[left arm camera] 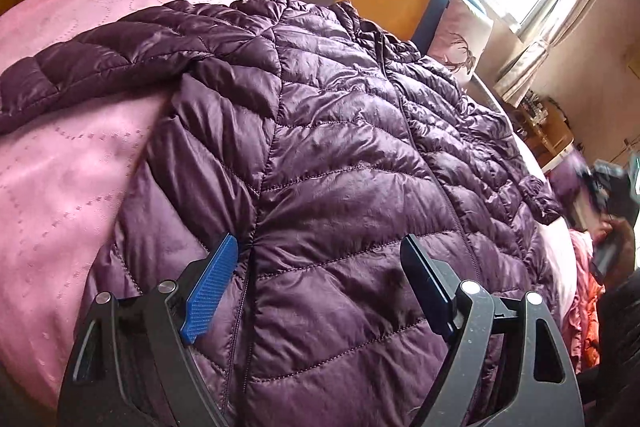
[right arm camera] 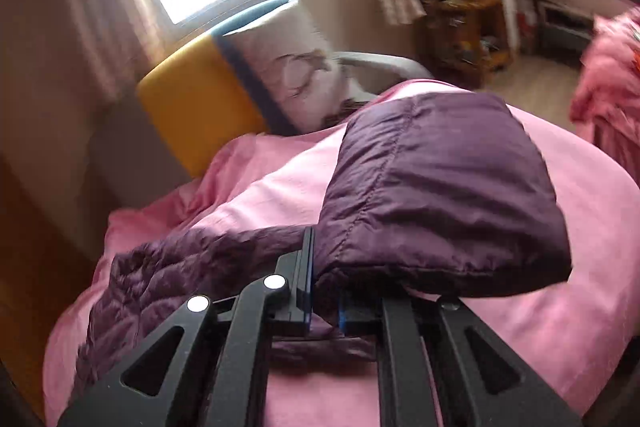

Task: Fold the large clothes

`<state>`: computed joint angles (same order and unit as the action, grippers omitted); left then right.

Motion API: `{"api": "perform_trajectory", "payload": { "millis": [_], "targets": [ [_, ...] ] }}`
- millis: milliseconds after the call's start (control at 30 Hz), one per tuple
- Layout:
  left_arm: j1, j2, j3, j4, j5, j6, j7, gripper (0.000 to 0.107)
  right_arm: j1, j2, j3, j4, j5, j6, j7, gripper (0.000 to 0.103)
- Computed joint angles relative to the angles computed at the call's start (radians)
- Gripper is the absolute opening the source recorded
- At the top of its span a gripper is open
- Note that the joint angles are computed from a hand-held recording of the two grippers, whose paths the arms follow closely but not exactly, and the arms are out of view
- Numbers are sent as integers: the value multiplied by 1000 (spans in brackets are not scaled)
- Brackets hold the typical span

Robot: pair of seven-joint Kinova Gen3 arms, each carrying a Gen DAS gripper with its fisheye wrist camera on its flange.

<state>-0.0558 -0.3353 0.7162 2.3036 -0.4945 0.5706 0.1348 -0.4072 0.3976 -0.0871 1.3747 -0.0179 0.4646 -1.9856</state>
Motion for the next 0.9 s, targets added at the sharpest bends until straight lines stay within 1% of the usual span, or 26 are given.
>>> {"api": "perform_trajectory", "payload": {
  "millis": [33,100,133,167,200,233,300,333,367,400,433,467,500,567,633,667,733,767,800,833,900],
  "targets": [
    [8,-8,-16,7,6,-12,-5,82,-24,19,-36,-35,30,18,27,8],
    [24,-29,-55,21,32,-44,-25,82,-54,75,-123,-127,104,90,76,8],
    [36,-44,-82,32,52,-64,-43,82,-76,109,-165,-173,127,122,101,8],
    [42,-56,-101,40,71,-80,-63,82,-103,141,-190,-219,134,160,119,8],
    [54,-71,-131,49,95,-97,-86,82,-127,168,-198,-256,124,197,149,8],
    [58,-84,-150,54,116,-107,-102,82,-169,205,-189,-303,100,226,189,8],
    [61,-107,-181,62,145,-126,-138,82,-252,265,-146,-395,24,297,269,8],
    [60,-118,-193,65,157,-135,-155,82,-277,293,-140,-441,-4,335,305,9],
    [62,-130,-213,67,169,-145,-175,82,-285,320,-152,-474,-33,359,345,11],
    [61,-137,-227,68,180,-154,-193,82,-283,340,-174,-489,-53,366,386,20],
    [57,-140,-236,65,189,-158,-211,82,-283,350,-179,-486,-88,357,424,47],
    [53,-141,-246,62,196,-163,-232,82,-280,343,-186,-463,-107,333,450,59],
    [48,-137,-256,54,200,-164,-256,82,-264,318,-212,-423,-113,324,464,68],
    [31,-120,-267,39,208,-171,-300,83,-228,279,-240,-334,-143,267,469,72],
    [42,-71,-317,27,229,-211,-361,83,-153,249,-292,-241,-202,218,513,79],
    [41,-52,-329,22,239,-226,-386,84,-124,229,-307,-195,-241,193,532,81],
    [20,19,-337,-6,229,-253,-421,89,-31,213,-361,-116,-323,164,559,84],
    [21,50,-351,-17,235,-262,-445,89,15,212,-386,-88,-363,166,564,85],
    [3,96,-358,-33,257,-287,-486,89,62,203,-407,-53,-404,156,579,86],
    [3,125,-373,-44,277,-296,-513,89,108,203,-430,-18,-439,130,580,87],
    [27,206,-435,-85,311,-303,-567,89,183,194,-460,38,-519,98,587,87]
  ]
}}
